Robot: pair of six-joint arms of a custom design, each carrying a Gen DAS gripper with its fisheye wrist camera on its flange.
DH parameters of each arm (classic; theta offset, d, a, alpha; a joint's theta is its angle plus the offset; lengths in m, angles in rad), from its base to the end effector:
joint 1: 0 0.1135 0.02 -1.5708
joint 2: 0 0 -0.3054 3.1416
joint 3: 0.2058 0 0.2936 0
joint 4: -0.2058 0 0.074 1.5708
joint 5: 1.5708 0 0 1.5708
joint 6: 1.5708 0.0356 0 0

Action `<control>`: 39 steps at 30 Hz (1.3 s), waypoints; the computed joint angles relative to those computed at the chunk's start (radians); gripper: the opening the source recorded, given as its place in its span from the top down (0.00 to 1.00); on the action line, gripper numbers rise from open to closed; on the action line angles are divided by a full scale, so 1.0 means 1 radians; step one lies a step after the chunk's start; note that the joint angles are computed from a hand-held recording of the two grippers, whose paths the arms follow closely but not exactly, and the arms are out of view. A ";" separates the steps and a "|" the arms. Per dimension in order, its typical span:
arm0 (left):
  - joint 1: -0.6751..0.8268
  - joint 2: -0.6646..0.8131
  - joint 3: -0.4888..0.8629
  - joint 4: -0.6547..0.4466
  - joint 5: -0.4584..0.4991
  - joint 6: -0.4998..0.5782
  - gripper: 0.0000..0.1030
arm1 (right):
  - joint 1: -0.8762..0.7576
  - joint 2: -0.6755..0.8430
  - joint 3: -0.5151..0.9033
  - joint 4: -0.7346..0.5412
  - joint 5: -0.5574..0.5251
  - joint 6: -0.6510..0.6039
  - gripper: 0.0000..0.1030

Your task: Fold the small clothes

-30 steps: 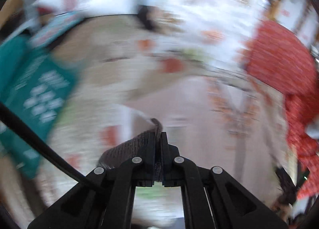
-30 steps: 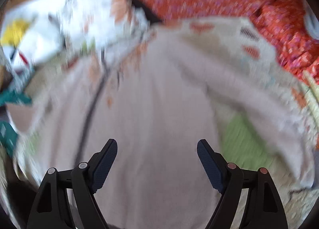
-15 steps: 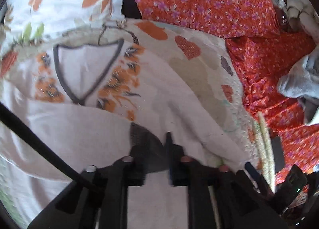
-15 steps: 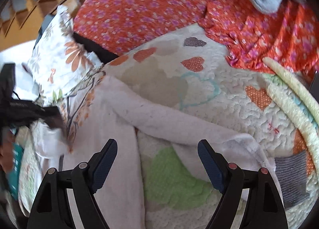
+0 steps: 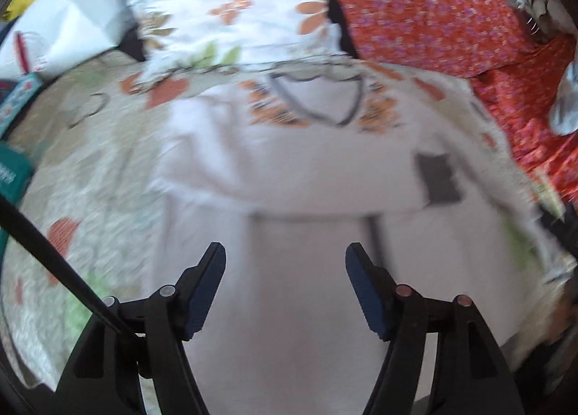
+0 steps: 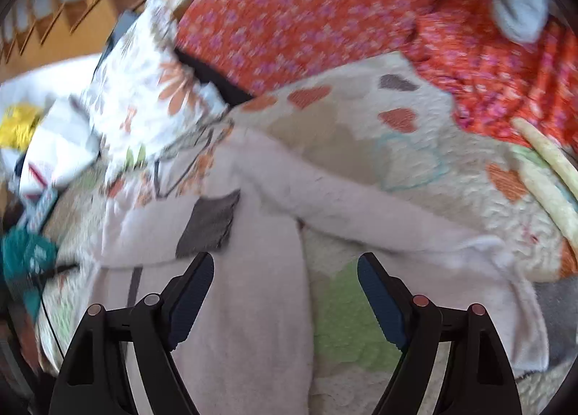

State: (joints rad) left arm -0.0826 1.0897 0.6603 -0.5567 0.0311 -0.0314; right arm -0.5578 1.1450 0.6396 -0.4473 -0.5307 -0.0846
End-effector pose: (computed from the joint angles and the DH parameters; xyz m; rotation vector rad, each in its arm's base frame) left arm 0.2246 -0.0197 0.2278 0.0775 2.5572 -0.0836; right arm 0.2090 -0.1091 0.2196 0.3561 2.3550 0.3727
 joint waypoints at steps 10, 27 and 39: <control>0.195 -0.091 -0.230 0.106 0.101 0.165 0.31 | -0.443 0.049 0.283 -0.401 0.028 -0.344 0.28; 0.114 -0.147 -0.272 0.130 0.049 0.109 0.24 | -0.274 -0.004 0.308 -0.314 0.284 -0.467 0.96; 0.120 -0.151 -0.273 0.122 0.056 0.104 0.24 | -0.555 0.034 0.291 -0.584 0.287 -0.819 0.60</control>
State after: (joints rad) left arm 0.0373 0.9390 0.3874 -0.4348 0.0872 0.0729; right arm -1.1129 1.1791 0.9301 -1.0314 -0.2433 -0.9040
